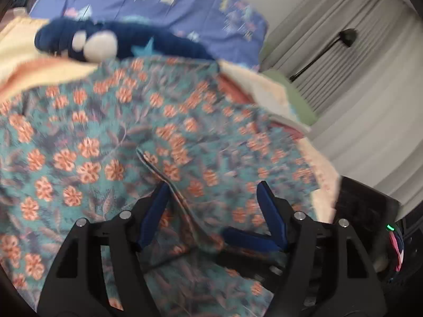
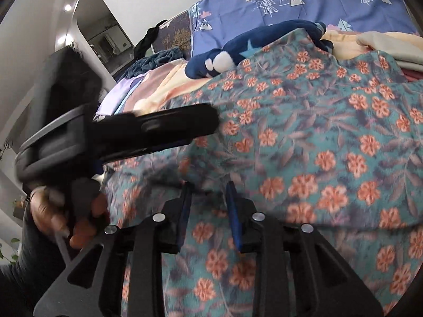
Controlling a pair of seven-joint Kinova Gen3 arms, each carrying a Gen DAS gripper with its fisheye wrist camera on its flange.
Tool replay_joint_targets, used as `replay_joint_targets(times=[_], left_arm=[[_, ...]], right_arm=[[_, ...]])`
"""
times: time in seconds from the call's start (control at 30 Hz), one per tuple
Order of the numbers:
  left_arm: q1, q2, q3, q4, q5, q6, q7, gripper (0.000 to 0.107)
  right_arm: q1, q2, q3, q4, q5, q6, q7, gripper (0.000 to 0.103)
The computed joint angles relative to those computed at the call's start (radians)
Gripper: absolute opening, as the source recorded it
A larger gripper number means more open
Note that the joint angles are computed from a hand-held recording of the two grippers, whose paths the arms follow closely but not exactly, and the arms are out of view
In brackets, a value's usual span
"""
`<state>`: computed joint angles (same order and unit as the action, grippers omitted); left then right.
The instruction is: Fold small clothes
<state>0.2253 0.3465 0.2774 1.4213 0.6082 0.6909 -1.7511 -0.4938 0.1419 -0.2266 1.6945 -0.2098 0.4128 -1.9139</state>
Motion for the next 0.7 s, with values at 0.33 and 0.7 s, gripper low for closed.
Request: replay_joint_targets(times=[0.33,0.7], left_arm=[[0.012,-0.021,0.010,-0.030,-0.042,-0.087,0.034,0.003],[0.051,-0.240,-0.109,-0.012,-0.285,-0.096,0.151,0.003]], right_arm=[[0.430,-0.165,-0.357,0.191,0.208,-0.101,-0.348,0.028],[0.881,-0.210,-0.764,0.225,0.467,-0.058,-0.770,0.029]])
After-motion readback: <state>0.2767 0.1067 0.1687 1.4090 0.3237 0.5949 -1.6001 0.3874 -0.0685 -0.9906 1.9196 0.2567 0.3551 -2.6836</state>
